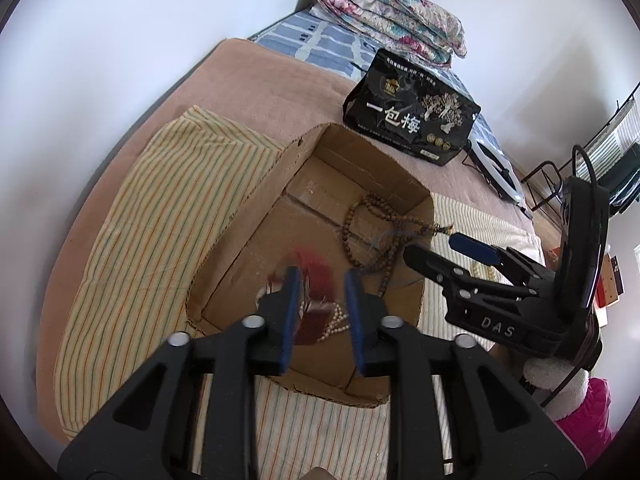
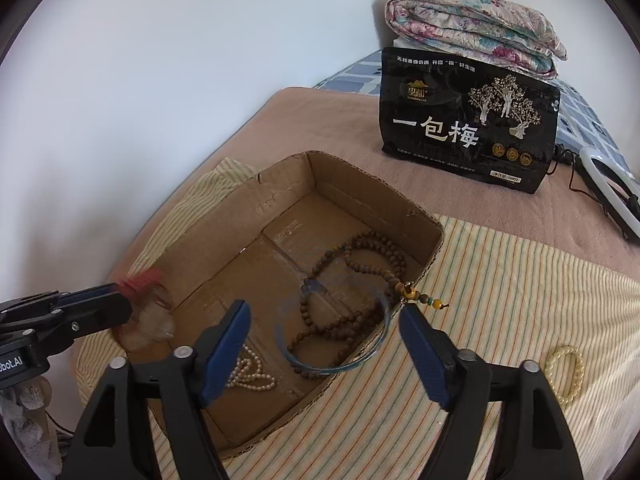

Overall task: Organize jewelry
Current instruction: 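Open the left gripper to drop the watch while the right gripper releases the bangle, then move the left tool to the green jade pendant while the right tool approaches the cream bead bracelet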

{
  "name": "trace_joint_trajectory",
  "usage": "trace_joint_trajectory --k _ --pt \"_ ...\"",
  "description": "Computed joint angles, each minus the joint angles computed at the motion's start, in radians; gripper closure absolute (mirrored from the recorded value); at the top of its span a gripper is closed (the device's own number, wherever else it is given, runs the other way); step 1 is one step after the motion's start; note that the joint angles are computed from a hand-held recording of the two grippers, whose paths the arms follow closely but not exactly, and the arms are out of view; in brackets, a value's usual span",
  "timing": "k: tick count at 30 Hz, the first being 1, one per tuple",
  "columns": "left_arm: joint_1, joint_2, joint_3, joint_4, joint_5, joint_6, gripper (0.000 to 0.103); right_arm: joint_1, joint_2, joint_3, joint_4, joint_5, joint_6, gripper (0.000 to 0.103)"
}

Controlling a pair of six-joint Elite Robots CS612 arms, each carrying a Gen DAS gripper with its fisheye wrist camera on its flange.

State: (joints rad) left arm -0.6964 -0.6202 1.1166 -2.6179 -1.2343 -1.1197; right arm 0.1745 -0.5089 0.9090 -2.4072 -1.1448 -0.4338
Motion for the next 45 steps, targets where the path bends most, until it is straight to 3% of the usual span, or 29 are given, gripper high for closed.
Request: trace_joint_trajectory --k 13,26,32,45 --pt "-0.008 0.006 -0.027 0.013 0.019 0.001 0.072 -0.021 -0.029 0.038 -0.045 -0.013 0.033 0.018" --pt "-0.039 0.042 -0.125 0.059 0.084 0.090 0.072 -0.057 -0.089 0.121 -0.131 -0.037 0.054 0.018" --pt "-0.060 0.077 -0.207 0.100 0.140 0.170 0.072 -0.079 -0.122 0.170 -0.190 -0.058 0.061 0.017" --pt "-0.082 0.175 -0.386 0.155 0.118 0.274 0.072 -0.140 -0.179 0.271 -0.323 -0.167 0.114 0.015"
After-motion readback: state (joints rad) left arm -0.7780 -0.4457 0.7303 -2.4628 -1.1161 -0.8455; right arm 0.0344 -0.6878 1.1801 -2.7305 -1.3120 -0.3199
